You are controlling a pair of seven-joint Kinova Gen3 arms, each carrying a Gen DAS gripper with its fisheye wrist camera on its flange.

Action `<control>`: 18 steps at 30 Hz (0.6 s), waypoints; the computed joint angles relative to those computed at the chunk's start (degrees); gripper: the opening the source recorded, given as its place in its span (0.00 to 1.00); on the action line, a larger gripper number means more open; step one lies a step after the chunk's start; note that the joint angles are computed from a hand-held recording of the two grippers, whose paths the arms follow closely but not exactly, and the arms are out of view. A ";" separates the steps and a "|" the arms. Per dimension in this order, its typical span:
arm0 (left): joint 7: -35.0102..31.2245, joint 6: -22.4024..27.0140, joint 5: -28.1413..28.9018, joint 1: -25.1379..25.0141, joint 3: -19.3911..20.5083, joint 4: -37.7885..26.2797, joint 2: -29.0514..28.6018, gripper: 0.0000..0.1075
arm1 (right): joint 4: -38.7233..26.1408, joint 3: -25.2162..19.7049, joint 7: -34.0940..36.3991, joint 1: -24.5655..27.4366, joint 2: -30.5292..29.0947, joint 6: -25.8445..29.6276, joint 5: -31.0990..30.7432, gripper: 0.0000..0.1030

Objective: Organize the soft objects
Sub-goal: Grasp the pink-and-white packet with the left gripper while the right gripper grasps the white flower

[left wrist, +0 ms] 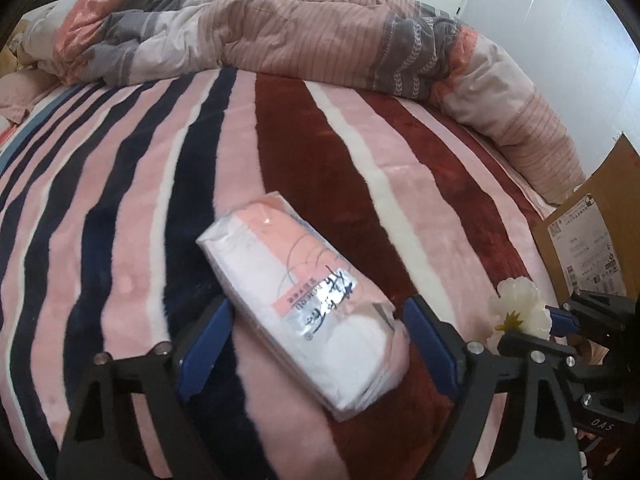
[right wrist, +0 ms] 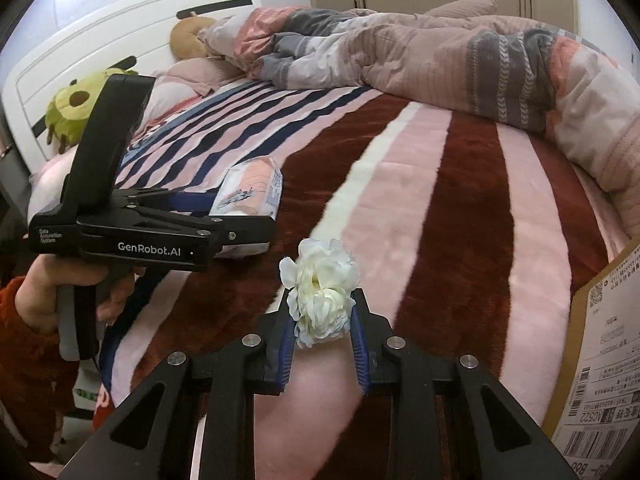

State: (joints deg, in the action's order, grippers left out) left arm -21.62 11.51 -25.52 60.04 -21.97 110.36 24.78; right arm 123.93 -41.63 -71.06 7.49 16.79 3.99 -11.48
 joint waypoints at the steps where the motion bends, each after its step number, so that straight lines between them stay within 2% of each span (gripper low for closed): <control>1: 0.12 0.64 -0.18 0.42 -0.24 -0.57 0.41 0.64 | 0.02 0.12 -0.16 -0.09 0.10 -0.05 -0.09 0.20; 3: 0.81 2.94 -1.30 1.39 -0.63 -2.02 1.41 0.53 | -0.02 0.21 -0.43 0.16 0.28 -0.08 -0.20 0.20; 7: 2.96 2.90 -3.41 1.29 -0.27 -1.66 1.10 0.30 | 0.18 -1.08 -0.64 1.73 0.59 -0.44 -0.06 0.20; 10: 2.71 2.34 -4.67 -0.14 1.56 -0.78 0.01 0.18 | 0.66 -1.74 -1.28 2.10 0.06 -0.81 0.22 0.20; 13: 2.97 2.19 -5.81 0.06 2.01 -0.19 -1.00 0.15 | 1.12 -2.79 -1.97 2.85 -0.69 -1.22 0.69 0.20; 15: 3.76 1.85 -6.53 0.55 1.91 0.43 -2.05 0.15 | 1.39 -5.38 -2.20 5.18 -1.38 -1.17 0.74 0.20; 18: 7.35 2.67 -9.45 4.27 -0.86 1.25 -3.89 0.15 | 2.00 -10.19 -2.05 9.42 -2.95 -1.22 0.45 0.20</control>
State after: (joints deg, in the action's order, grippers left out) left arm -14.27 14.18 -34.97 64.31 -22.83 111.61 20.89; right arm 125.92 -51.82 -73.11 16.91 13.84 2.77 -11.02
